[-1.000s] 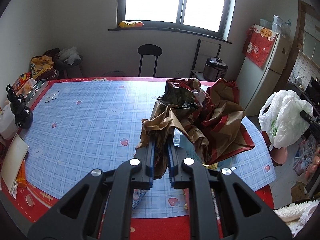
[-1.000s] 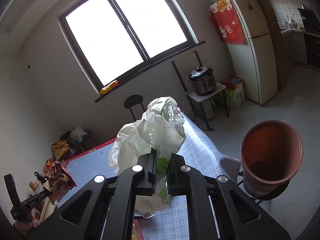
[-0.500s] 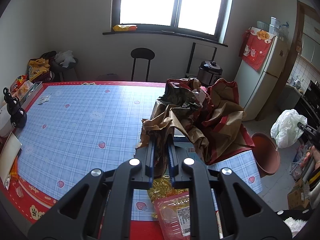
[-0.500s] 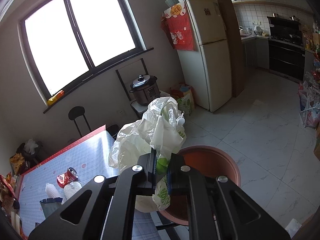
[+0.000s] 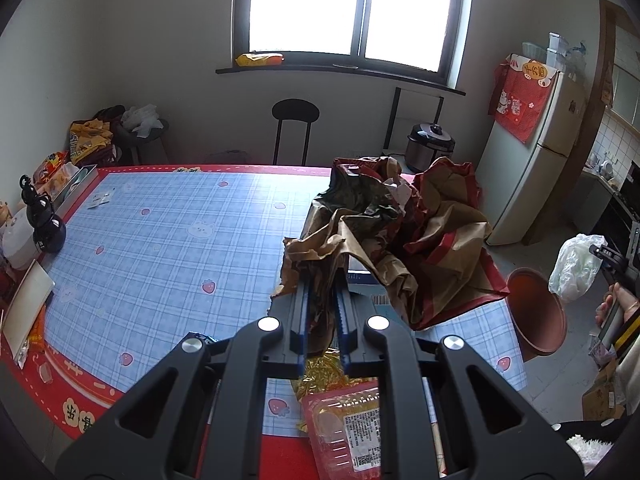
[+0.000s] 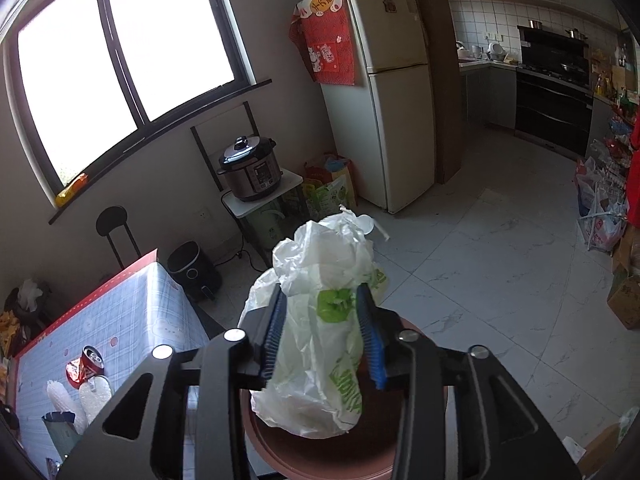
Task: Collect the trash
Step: 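Drop the white bag into the bin with right tool while left tool holds paper bag, then lower the brown paper bag into the bin and open the left tool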
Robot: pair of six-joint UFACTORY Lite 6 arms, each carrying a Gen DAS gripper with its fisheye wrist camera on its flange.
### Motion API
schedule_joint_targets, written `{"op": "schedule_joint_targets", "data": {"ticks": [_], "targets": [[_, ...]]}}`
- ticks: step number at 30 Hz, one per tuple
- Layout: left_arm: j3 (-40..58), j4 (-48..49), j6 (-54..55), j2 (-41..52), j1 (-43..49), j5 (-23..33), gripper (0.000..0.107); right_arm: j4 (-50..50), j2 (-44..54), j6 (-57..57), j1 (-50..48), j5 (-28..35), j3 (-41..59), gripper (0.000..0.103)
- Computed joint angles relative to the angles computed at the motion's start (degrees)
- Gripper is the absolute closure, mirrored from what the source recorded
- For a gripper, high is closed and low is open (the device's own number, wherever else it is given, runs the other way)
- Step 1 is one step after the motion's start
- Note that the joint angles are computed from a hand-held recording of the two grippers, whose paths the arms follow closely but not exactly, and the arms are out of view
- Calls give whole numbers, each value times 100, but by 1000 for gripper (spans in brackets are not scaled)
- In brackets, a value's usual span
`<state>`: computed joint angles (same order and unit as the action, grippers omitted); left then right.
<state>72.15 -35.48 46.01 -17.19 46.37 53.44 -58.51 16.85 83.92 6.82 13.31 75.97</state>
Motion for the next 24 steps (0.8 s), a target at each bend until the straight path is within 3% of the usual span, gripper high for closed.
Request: {"op": "schedule_joint_targets", "data": {"ticks": [1, 7, 14, 24], "targets": [[49, 3, -1, 35, -69, -9, 92, -448, -119, 446, 33, 30, -92, 42], [598, 93, -137, 500, -809, -86, 91, -1358, -1011, 1241, 273, 323, -616, 7], [1196, 271, -428, 1107, -2285, -292, 91, -1089, -2449, 876, 856, 1308, -1533, 5], [2118, 1014, -1442, 2610, -5025, -977, 91, 104, -4803, -119, 908, 2110, -3213, 5]]}}
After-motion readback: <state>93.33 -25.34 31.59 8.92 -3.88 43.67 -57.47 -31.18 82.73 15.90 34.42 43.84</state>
